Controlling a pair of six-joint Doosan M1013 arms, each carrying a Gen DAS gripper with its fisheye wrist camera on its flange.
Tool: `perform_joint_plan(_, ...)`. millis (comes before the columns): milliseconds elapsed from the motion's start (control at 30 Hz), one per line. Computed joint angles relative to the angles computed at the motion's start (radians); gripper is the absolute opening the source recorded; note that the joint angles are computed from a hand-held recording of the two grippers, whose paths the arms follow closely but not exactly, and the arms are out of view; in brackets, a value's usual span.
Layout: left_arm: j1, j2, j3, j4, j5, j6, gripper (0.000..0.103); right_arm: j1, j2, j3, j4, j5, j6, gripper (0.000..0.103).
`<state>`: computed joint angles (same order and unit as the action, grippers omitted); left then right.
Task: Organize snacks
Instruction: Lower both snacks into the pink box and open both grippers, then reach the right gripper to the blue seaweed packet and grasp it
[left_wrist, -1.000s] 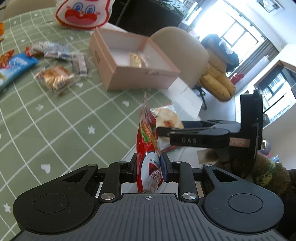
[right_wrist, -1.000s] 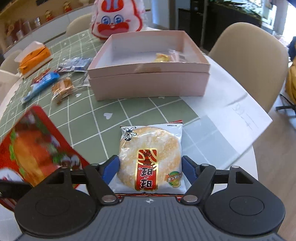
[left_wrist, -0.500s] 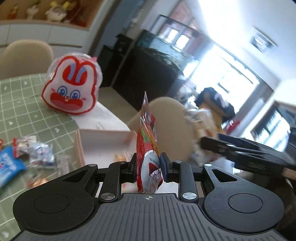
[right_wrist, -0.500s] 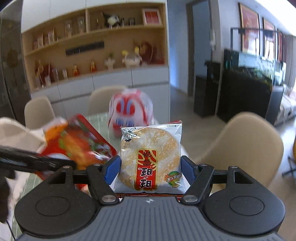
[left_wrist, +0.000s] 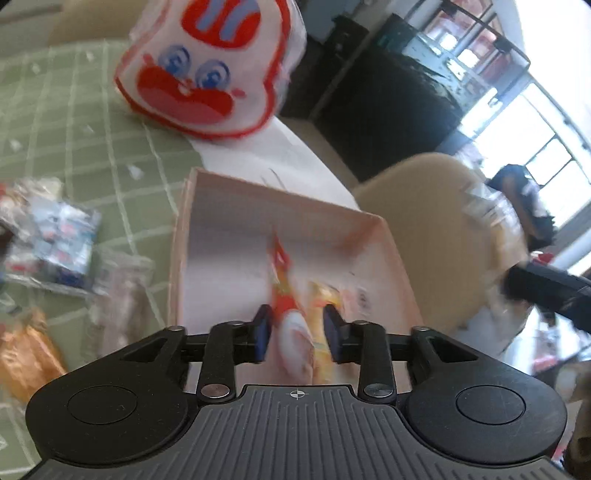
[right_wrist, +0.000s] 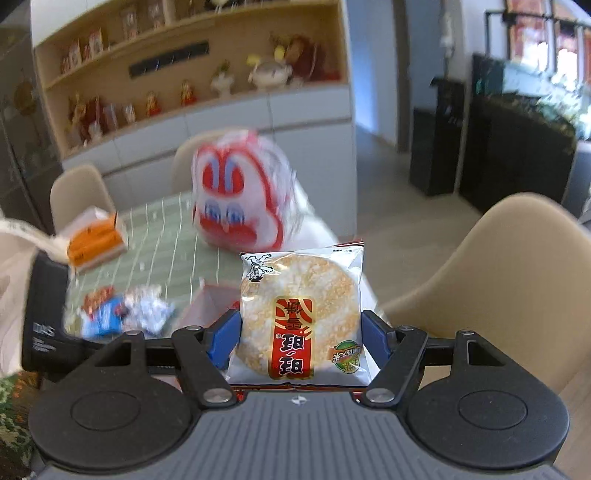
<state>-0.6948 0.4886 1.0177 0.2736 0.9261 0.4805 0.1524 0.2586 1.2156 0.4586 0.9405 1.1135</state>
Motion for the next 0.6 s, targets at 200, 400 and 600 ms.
perform_joint_plan(200,-0.023,-0.049,0.053,0.177,-0.015,-0.171,0.036,0.040,0.080,-0.047,-0.013,0.095,-0.041,0.071)
perform_joint_plan(400,-0.045,-0.102,0.110,0.240,0.050,-0.241,0.036,0.082,0.156,-0.099,-0.072,0.194,0.022,0.071)
perform_joint_plan(600,-0.055,-0.193,0.246,0.279,0.043,-0.377,0.036,0.110,0.147,-0.073,-0.140,0.148,0.044,0.078)
